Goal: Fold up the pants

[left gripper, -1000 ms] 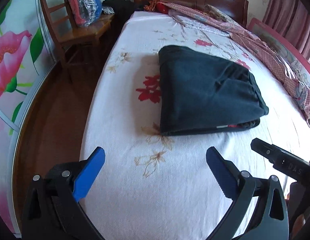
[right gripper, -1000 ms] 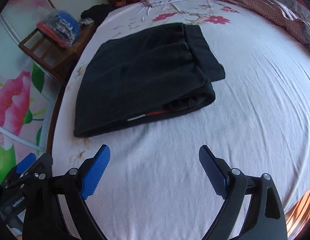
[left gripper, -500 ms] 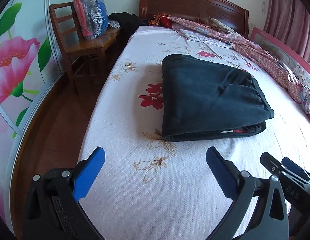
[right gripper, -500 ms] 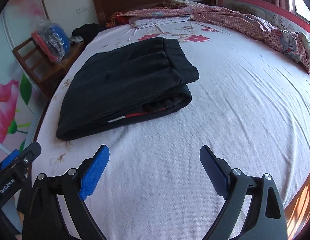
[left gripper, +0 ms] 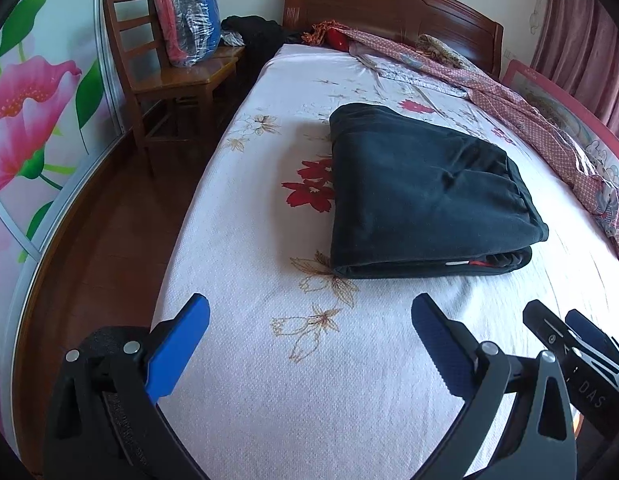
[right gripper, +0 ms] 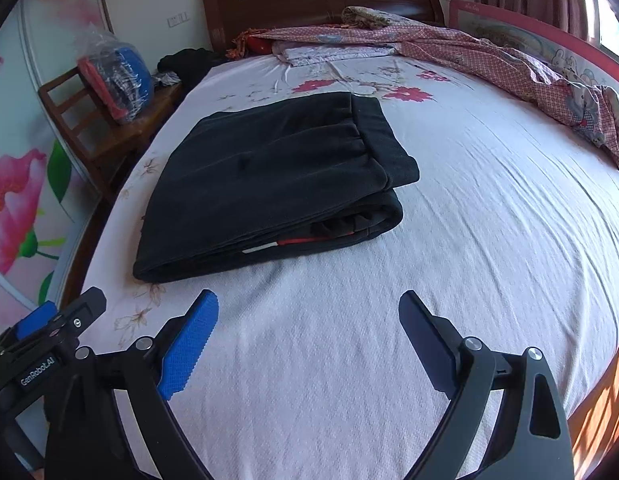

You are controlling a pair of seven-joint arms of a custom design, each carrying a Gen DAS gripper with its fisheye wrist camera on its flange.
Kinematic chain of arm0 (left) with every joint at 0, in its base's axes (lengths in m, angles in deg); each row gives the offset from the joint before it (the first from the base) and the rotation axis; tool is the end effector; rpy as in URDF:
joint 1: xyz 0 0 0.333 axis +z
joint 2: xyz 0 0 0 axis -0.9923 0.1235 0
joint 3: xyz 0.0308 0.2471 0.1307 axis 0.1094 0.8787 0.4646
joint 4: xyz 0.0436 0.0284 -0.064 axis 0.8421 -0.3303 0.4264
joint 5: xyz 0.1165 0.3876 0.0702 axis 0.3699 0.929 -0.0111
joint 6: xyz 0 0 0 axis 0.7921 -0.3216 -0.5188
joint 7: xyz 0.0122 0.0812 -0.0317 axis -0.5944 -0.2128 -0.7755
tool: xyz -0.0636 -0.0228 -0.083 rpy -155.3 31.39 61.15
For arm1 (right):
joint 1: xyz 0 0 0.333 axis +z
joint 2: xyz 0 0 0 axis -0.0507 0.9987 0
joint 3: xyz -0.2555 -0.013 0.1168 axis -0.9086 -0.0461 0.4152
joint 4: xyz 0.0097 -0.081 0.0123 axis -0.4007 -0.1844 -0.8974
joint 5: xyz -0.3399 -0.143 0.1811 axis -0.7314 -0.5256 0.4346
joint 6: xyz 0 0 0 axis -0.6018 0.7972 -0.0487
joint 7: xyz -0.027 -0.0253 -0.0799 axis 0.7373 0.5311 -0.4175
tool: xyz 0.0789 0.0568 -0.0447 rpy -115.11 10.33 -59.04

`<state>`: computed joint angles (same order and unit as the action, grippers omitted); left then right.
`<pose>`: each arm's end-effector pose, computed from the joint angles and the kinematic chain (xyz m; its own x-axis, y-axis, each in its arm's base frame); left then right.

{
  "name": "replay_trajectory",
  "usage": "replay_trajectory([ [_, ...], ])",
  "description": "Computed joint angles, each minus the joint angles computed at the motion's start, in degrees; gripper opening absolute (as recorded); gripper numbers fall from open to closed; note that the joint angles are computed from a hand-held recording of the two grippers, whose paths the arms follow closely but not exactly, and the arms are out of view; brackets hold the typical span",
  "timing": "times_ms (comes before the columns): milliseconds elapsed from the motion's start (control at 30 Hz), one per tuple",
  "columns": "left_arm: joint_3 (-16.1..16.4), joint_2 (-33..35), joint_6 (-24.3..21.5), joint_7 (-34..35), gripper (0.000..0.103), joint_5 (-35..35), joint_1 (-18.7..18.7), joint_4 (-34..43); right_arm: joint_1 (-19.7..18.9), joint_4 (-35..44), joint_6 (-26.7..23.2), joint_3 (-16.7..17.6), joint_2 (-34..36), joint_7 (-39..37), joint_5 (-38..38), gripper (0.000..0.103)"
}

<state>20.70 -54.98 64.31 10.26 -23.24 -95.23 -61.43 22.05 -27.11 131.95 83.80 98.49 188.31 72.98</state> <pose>0.6235 -0.2122 0.5655 0.3784 -0.9229 0.0717 -0.6792 -0.3294 -0.6559 0.6794 0.3432 0.5858 0.1809 -0.9742 -0.1347 -0.7573 -0.0506 -0.6511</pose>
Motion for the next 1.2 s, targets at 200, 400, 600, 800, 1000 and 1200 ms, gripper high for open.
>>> replay_trajectory([
  [200,0.0,0.1,-0.2,0.2,0.101,-0.4,0.0,0.1,-0.2,-0.1,-0.3,0.3,-0.1,-0.2,0.6,0.091],
  [400,0.0,0.5,-0.6,0.9,0.101,-0.8,-0.1,0.5,-0.1,0.7,-0.7,0.2,0.4,-0.4,0.8,0.091],
  [600,0.1,0.8,-0.6,1.9,0.101,-1.6,-0.2,0.8,-0.1,0.9,-1.1,0.3,0.7,-0.6,1.4,0.091],
  [800,0.1,0.8,-0.8,2.2,0.101,-2.0,-0.3,0.8,-0.1,1.2,-1.4,0.5,0.8,-0.8,1.8,0.091],
  [1000,0.1,0.9,-1.2,2.4,0.101,-2.1,-0.4,1.1,-0.1,1.2,-1.4,0.5,0.8,-1.1,2.0,0.091],
  [1200,0.1,1.2,-1.8,2.7,0.101,-2.5,-0.4,1.5,-0.1,2.1,-2.0,0.5,1.4,-1.1,2.3,0.091],
])
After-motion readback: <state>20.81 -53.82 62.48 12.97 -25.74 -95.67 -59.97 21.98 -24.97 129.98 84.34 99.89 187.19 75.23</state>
